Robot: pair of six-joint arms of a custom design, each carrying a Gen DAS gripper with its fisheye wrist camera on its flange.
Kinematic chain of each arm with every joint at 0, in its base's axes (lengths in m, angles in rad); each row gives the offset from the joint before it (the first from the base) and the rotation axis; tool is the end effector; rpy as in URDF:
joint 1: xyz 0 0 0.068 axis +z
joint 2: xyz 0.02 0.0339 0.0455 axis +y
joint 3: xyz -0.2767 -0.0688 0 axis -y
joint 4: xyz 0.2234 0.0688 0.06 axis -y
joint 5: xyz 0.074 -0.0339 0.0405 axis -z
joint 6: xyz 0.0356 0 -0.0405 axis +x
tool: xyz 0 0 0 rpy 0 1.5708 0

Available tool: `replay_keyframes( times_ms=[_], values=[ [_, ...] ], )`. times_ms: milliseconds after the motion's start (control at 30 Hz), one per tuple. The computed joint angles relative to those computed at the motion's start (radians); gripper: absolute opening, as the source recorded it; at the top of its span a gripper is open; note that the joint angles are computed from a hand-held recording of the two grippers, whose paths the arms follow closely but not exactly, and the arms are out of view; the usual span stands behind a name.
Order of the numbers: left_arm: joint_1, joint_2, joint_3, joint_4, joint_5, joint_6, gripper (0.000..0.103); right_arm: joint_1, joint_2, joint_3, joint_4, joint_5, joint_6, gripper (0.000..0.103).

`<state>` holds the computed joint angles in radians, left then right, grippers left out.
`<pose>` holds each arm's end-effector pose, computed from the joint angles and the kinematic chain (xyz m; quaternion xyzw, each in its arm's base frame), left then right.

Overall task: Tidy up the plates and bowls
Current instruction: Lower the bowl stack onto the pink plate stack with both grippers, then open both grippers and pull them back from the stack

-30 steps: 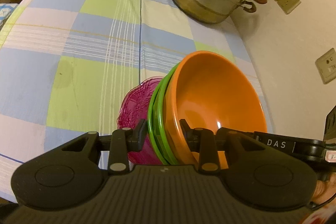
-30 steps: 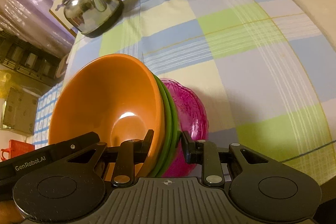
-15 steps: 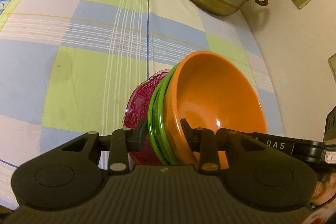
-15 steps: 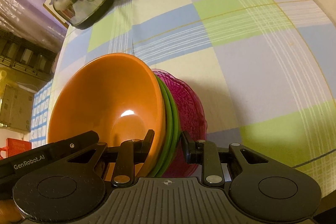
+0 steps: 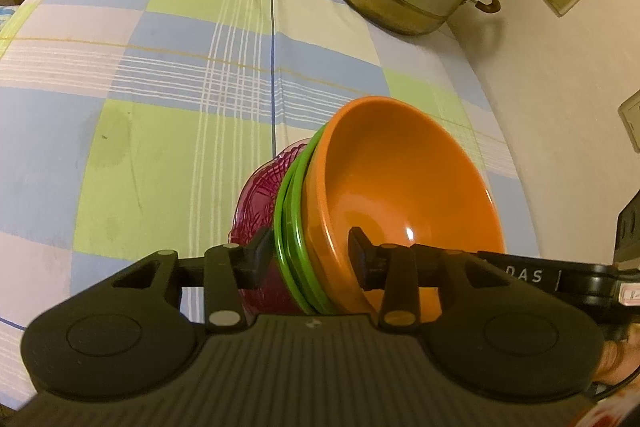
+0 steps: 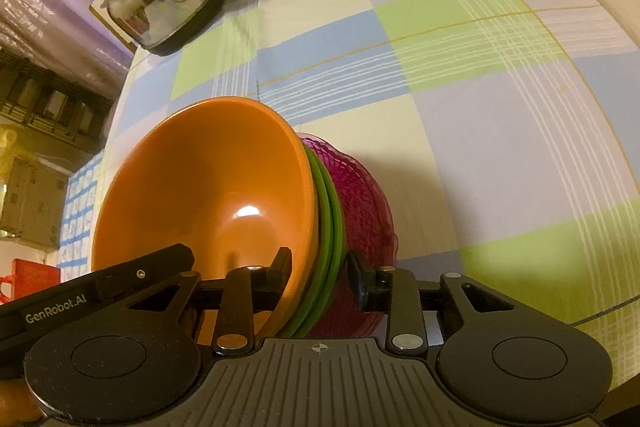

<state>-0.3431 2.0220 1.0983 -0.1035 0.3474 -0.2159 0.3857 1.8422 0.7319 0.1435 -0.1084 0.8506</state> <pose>0.3526 -0.1388 0.1285 0.1066 0.9439 -0.2330 0.2082 0.2852 0.1199 0.1166 0.2039 0.9314 0.2143 0.2121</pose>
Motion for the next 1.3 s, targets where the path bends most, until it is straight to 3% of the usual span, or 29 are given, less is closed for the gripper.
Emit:
replay_keyframes(
  times_ms=[67,100,133,367,467,667,800,967,1300],
  values=[
    [0.004,-0.017,-0.018,0.018,0.002,-0.006,0.048,-0.003,-0.013,-0.031,0.054,-0.001,0.005,0.051],
    [0.004,-0.026,-0.026,0.025,0.000,-0.009,0.050,0.000,-0.027,-0.048,0.076,0.010,0.009,0.063],
    [0.006,-0.039,-0.035,0.033,0.001,-0.011,0.052,0.002,-0.045,-0.065,0.095,0.026,0.013,0.068],
    [0.020,-0.163,-0.126,0.068,0.006,-0.034,0.067,0.025,-0.166,-0.125,0.085,0.076,0.033,0.070],
    [0.043,-0.266,-0.221,0.131,0.022,-0.052,0.079,0.034,-0.253,-0.169,0.067,0.094,0.068,0.072],
    [0.054,-0.463,-0.401,0.189,-0.039,-0.062,0.093,0.109,-0.455,-0.250,-0.021,0.212,0.127,0.074],
    [0.017,-0.561,-0.515,0.221,-0.137,-0.038,0.097,0.210,-0.566,-0.288,-0.106,0.322,0.181,0.076],
    [-0.016,-0.655,-0.619,0.215,-0.182,-0.066,0.103,0.384,-0.641,-0.296,-0.251,0.490,0.252,0.079],
    [-0.144,-0.850,-0.751,0.131,-0.309,-0.070,0.103,0.728,-0.577,-0.254,-0.487,0.727,0.482,0.081]
  ],
)
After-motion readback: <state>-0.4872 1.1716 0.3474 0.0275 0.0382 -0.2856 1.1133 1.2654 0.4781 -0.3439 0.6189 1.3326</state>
